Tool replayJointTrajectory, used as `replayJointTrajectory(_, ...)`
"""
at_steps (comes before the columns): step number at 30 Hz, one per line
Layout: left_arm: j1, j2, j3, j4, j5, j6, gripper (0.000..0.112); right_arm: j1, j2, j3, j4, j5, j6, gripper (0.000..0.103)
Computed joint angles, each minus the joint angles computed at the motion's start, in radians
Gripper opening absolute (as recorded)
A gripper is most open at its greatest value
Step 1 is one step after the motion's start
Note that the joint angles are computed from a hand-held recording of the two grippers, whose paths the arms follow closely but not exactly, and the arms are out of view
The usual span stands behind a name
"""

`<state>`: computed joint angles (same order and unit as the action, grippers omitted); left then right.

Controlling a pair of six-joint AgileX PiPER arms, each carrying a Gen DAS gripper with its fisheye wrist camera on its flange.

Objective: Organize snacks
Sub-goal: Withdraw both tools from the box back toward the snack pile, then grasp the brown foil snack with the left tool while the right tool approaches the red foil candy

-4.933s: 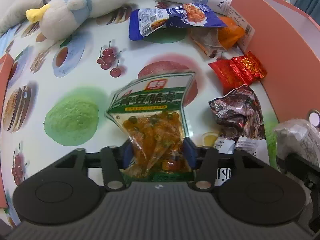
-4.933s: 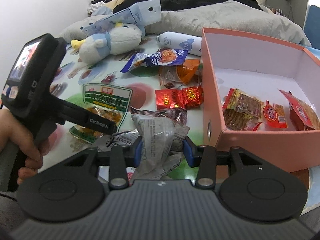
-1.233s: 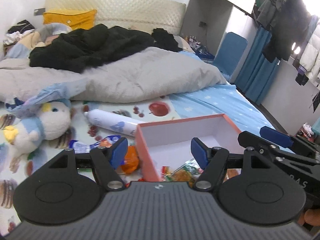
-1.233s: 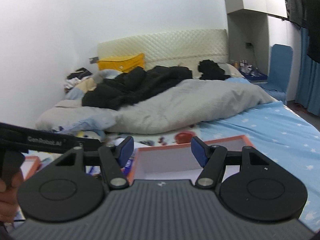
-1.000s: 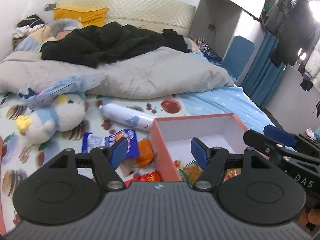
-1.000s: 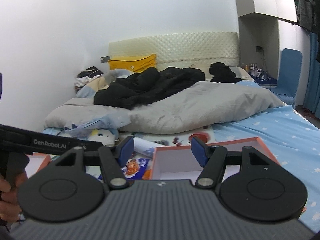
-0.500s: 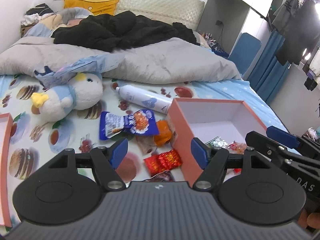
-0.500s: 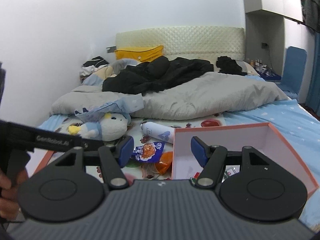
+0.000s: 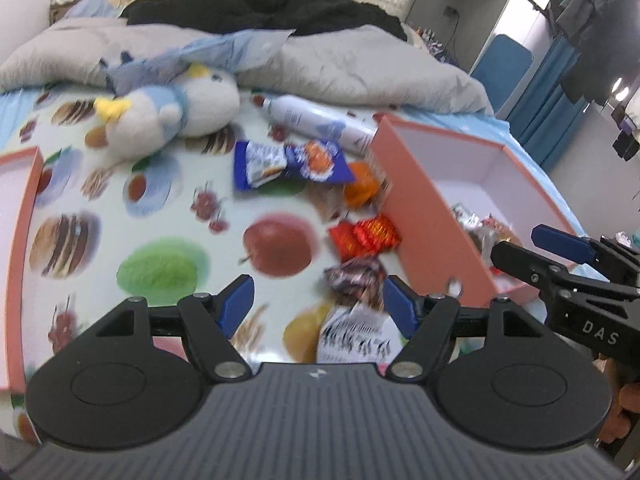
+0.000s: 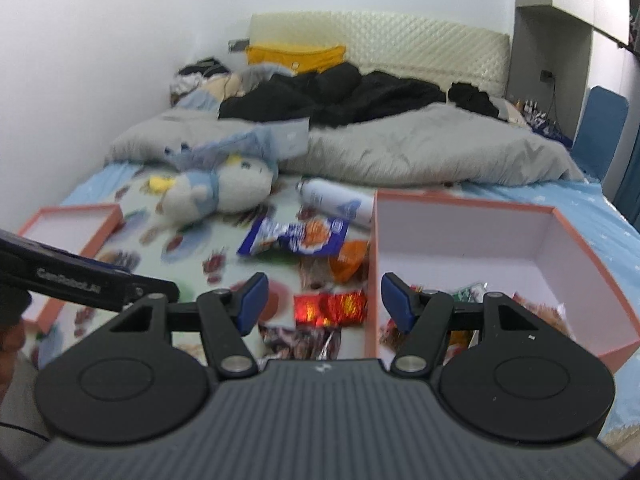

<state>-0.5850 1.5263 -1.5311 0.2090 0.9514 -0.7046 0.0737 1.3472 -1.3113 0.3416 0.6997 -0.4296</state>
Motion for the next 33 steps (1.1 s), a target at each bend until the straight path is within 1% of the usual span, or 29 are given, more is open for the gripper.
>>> replayJointTrajectory(1, 0.005, -0.01, 0.021, -0.007, -0.001, 0.001, 0.078, 0.011, 0.002, 0.001, -0.021, 0.009, 0.013, 0.064)
replayJointTrajectory(2, 0.012, -0.025, 0.048, -0.02, -0.013, 0.007, 0.083, 0.016, 0.005, 0.0, -0.03, 0.017, 0.016, 0.064)
replayJointTrajectory(4, 0.02, -0.059, 0.114, -0.041, -0.059, 0.02, 0.087, 0.031, 0.016, -0.012, -0.051, 0.042, 0.023, 0.064)
replayJointTrajectory(9, 0.028, -0.082, 0.204, -0.067, -0.106, 0.062, 0.091, 0.077, 0.062, -0.066, -0.102, 0.078, -0.004, 0.064)
replayJointTrajectory(12, 0.041, -0.096, 0.278, -0.098, -0.174, 0.098, 0.093, 0.111, 0.097, -0.092, -0.132, 0.076, -0.003, 0.064)
replayJointTrajectory(15, 0.06, -0.08, 0.324, -0.144, -0.225, 0.162, 0.094, 0.139, 0.131, -0.114, -0.174, 0.08, 0.031, 0.062)
replayJointTrajectory(20, 0.102, -0.024, 0.374, -0.281, -0.32, 0.338, 0.097, 0.191, 0.176, -0.13, -0.25, 0.066, 0.093, 0.061)
replayJointTrajectory(24, 0.128, 0.036, 0.398, -0.412, -0.388, 0.518, 0.097, 0.225, 0.231, -0.153, -0.315, 0.057, 0.153, 0.056)
replayJointTrajectory(27, 0.139, 0.082, 0.402, -0.51, -0.434, 0.66, 0.097, 0.238, 0.273, -0.171, -0.361, 0.055, 0.181, 0.056)
replayJointTrajectory(28, 0.14, 0.098, 0.4, -0.53, -0.451, 0.694, 0.097, 0.241, 0.288, -0.182, -0.374, 0.063, 0.195, 0.056)
replayJointTrajectory(30, 0.144, 0.122, 0.395, -0.58, -0.477, 0.748, 0.097, 0.231, 0.307, -0.205, -0.35, 0.088, 0.185, 0.052)
replayJointTrajectory(31, 0.149, 0.134, 0.391, -0.626, -0.486, 0.79, 0.097, 0.231, 0.309, -0.206, -0.352, 0.09, 0.183, 0.052)
replayJointTrajectory(33, 0.163, 0.15, 0.394, -0.769, -0.511, 0.924, 0.097, 0.23, 0.315, -0.211, -0.362, 0.097, 0.194, 0.052)
